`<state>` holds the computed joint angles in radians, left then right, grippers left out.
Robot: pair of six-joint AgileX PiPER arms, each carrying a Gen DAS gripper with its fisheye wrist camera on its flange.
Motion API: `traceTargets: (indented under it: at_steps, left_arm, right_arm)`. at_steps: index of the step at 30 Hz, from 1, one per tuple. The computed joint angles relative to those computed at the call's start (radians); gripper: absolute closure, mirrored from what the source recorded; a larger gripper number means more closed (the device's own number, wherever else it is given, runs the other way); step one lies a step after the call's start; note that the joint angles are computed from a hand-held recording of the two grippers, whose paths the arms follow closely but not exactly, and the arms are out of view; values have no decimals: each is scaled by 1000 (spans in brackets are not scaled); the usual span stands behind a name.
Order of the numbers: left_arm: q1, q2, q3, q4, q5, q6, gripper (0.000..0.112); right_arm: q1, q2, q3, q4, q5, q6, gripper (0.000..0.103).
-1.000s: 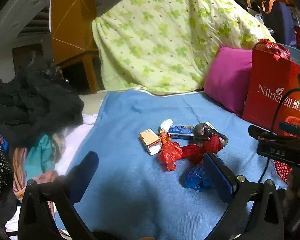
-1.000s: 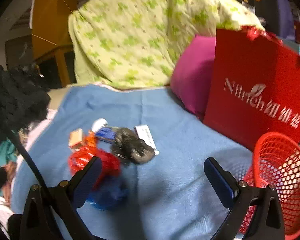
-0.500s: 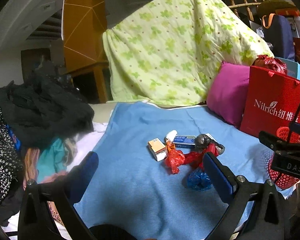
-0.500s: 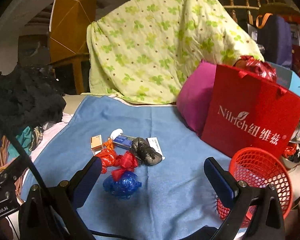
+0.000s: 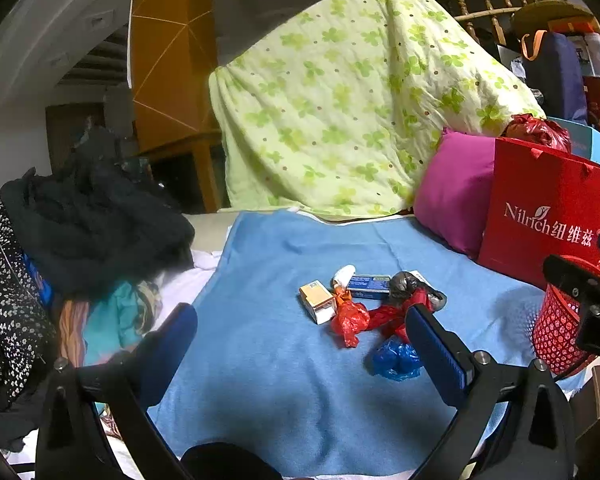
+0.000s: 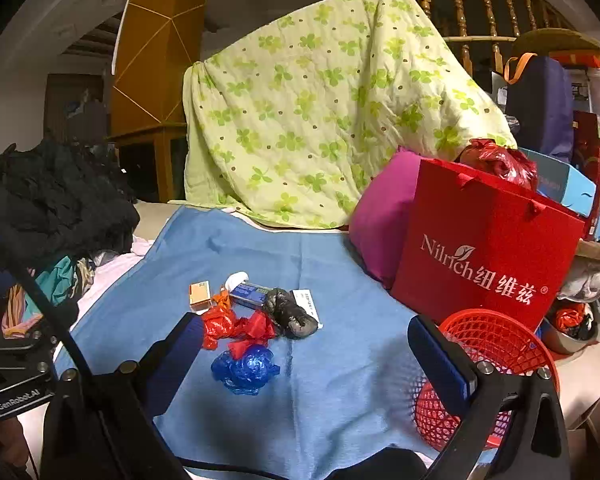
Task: Collect trash
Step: 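Move both tools toward the pile of trash on the blue blanket, then grasp the red plastic bag with the left tool while the right tool grasps the blue plastic bag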
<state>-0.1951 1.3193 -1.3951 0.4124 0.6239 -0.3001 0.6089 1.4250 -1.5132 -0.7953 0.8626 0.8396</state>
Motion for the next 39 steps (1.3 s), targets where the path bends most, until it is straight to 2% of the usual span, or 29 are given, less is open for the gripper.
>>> traceTargets:
  at_steps: [16,32,36,39]
  left_arm:
    - [-30,43,-14,-4,58,18,9]
    - [-14,74,5,3,55,14,9]
    - [11,94,21,8,41,10,9]
    - [41,119,38,11,21,5,9]
  right_arm:
    - [-6,-16,29,-9,-6,3,0]
    - [-24,8,41,26,-25,-14,0]
    - [-83,8,62,121,-83,-74,0]
    - [-179,16,84,324,-169,-215,0]
